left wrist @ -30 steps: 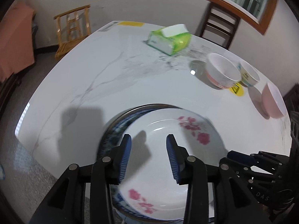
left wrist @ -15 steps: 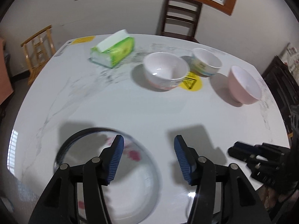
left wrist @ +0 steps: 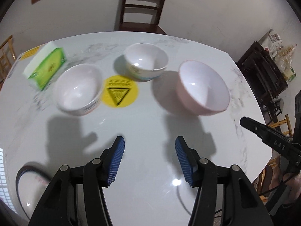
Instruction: Organize plates and bowls
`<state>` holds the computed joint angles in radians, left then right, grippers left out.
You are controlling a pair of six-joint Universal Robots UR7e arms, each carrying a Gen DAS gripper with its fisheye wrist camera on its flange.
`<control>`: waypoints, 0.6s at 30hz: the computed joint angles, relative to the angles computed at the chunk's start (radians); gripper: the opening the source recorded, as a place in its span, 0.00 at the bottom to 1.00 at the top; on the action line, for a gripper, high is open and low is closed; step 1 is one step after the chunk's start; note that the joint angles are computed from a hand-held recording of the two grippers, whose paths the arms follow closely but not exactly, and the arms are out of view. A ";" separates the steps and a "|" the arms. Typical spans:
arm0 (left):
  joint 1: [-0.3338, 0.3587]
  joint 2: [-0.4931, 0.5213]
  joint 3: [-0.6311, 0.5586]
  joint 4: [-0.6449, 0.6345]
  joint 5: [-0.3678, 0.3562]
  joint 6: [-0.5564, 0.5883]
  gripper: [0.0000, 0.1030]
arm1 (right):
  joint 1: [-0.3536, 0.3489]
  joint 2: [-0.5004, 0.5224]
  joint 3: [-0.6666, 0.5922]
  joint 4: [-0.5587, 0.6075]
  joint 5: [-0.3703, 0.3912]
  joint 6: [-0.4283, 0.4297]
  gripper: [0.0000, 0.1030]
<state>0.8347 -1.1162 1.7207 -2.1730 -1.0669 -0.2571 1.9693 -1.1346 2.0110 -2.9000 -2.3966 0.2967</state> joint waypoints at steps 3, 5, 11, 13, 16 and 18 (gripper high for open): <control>0.001 0.064 -0.061 0.001 -0.040 -0.011 0.51 | -0.042 -0.014 -0.028 0.007 0.001 -0.020 0.26; -0.001 0.105 -0.098 -0.008 -0.050 -0.023 0.51 | -0.066 -0.012 -0.048 0.011 0.007 -0.026 0.26; 0.009 0.203 -0.197 0.013 -0.066 -0.069 0.51 | -0.123 -0.013 -0.074 0.018 0.043 -0.053 0.26; 0.008 0.224 -0.212 0.004 -0.050 -0.075 0.51 | -0.134 -0.012 -0.078 0.012 0.057 -0.067 0.26; 0.011 0.250 -0.230 0.001 -0.042 -0.086 0.51 | -0.145 0.001 -0.091 0.006 0.063 -0.081 0.26; 0.017 0.272 -0.247 0.007 -0.036 -0.095 0.51 | -0.154 0.013 -0.102 0.004 0.065 -0.092 0.26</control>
<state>0.8515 -0.8438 1.4733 -2.1658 -1.1033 -0.3520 1.8156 -1.1219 1.9088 -2.8956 -2.3312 0.2049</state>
